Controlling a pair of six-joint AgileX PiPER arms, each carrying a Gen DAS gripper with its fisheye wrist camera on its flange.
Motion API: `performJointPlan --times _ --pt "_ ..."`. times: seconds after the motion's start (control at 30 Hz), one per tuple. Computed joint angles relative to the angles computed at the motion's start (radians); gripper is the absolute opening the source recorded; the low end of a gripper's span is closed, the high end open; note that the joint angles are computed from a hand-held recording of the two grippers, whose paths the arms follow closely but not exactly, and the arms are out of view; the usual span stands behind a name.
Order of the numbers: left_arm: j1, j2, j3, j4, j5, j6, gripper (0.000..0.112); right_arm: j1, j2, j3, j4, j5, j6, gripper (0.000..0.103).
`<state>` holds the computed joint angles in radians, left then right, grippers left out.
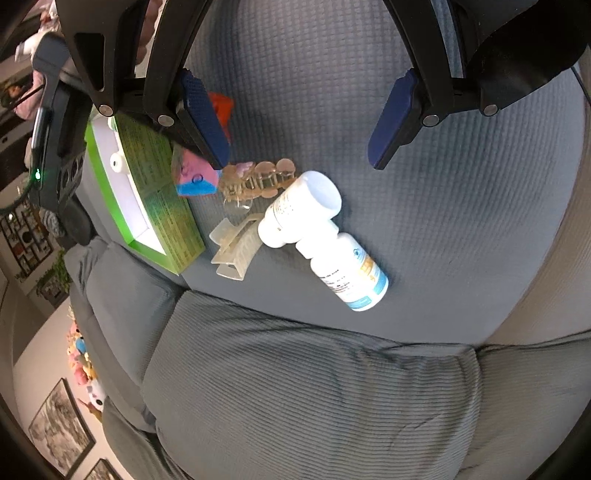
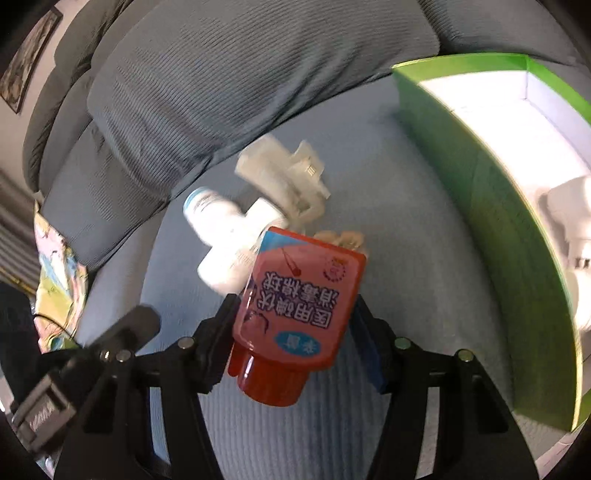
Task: Organize rigid objects
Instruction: 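Close the right gripper on the orange-capped repellent bottle and lift it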
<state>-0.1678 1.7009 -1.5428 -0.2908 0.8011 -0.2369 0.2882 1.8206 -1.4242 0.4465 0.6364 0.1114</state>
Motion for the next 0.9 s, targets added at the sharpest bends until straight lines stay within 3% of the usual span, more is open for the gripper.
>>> performJointPlan --times 0.3,0.37,0.43,0.57,0.73,0.9 --pt "-0.005 0.013 -0.009 0.001 0.017 0.002 0.078 0.025 0.021 -0.029 -0.024 0.051 -0.003 0.060" --pt "-0.006 0.013 -0.008 -0.002 0.015 0.005 0.078 0.018 0.008 -0.021 -0.075 0.042 0.066 0.078" --pt "-0.002 0.014 -0.007 -0.025 0.015 0.024 0.078 0.003 -0.034 0.031 -0.063 0.005 0.069 0.086" --pt "0.003 0.025 -0.015 -0.069 0.035 0.060 0.078 -0.037 -0.069 0.076 0.027 -0.028 0.002 0.085" --pt "-0.027 0.068 -0.062 -0.035 0.090 0.050 0.078 -0.037 -0.057 0.067 0.060 -0.038 0.008 0.084" --pt "-0.078 0.115 -0.120 0.015 0.157 0.059 0.078 -0.062 -0.068 0.077 0.176 -0.027 -0.117 0.081"
